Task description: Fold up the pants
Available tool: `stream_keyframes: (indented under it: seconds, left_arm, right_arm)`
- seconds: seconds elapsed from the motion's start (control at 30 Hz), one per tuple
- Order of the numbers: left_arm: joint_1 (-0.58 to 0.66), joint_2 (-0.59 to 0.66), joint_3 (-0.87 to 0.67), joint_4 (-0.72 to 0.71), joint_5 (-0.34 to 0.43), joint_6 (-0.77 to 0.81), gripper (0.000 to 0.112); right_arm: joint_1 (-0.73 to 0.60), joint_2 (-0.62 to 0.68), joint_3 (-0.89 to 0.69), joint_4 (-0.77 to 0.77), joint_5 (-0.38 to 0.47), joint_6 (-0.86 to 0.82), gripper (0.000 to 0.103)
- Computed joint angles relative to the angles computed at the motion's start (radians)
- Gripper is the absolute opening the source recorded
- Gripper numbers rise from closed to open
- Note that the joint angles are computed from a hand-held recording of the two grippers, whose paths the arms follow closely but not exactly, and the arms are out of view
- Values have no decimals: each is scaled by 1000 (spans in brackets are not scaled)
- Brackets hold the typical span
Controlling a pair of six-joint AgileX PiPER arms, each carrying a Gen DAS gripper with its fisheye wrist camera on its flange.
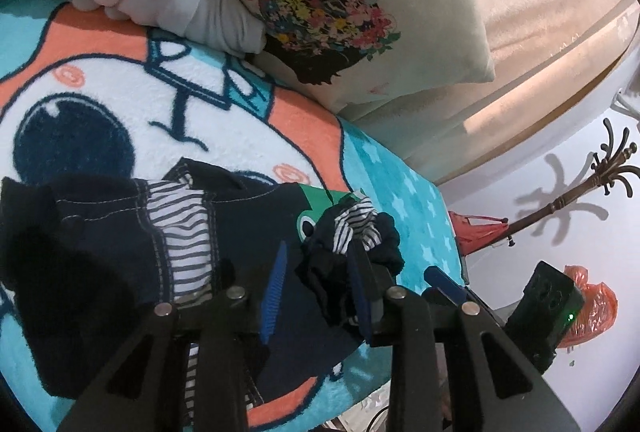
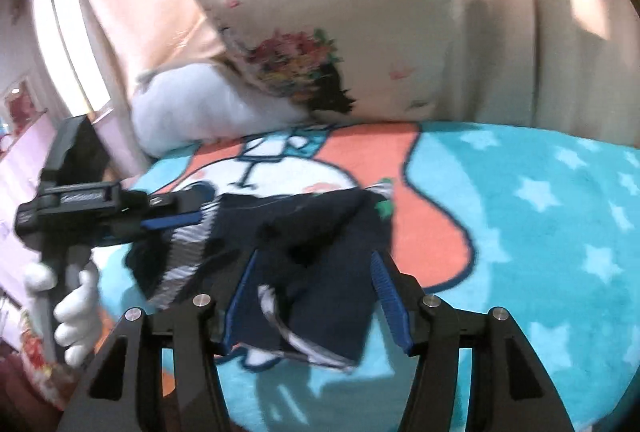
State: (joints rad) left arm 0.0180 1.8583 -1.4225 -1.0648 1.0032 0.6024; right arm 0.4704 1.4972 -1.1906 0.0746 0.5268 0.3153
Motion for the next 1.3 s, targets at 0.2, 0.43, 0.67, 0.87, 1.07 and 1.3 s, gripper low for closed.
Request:
stream_keyframes:
  seconds: [0.2,0.43,0.67,0.87,1.07,1.3]
  left_arm:
    - [25,-37,28,26,-33,-8,34]
    - [64,-63,58,18,-32,9,37]
    - [98,-74,76,-5,-13,40,40]
    - [119,-71,82,-36,4,54,42]
    - [148,-92,86,-29,0,52,42]
    - [184,-112,79,-4,0,43,45]
  right_arm:
    - [153,96,-96,-315,14,237,61]
    - [290,362,-356,-608,283,332,57]
    - [159,240,-242,-522,192,429,18]
    - [19,80,-199,-513,193,454,18]
    - [46,149,-252,-469,204,395,18]
    - [102,251,-284,-221,69,195,18]
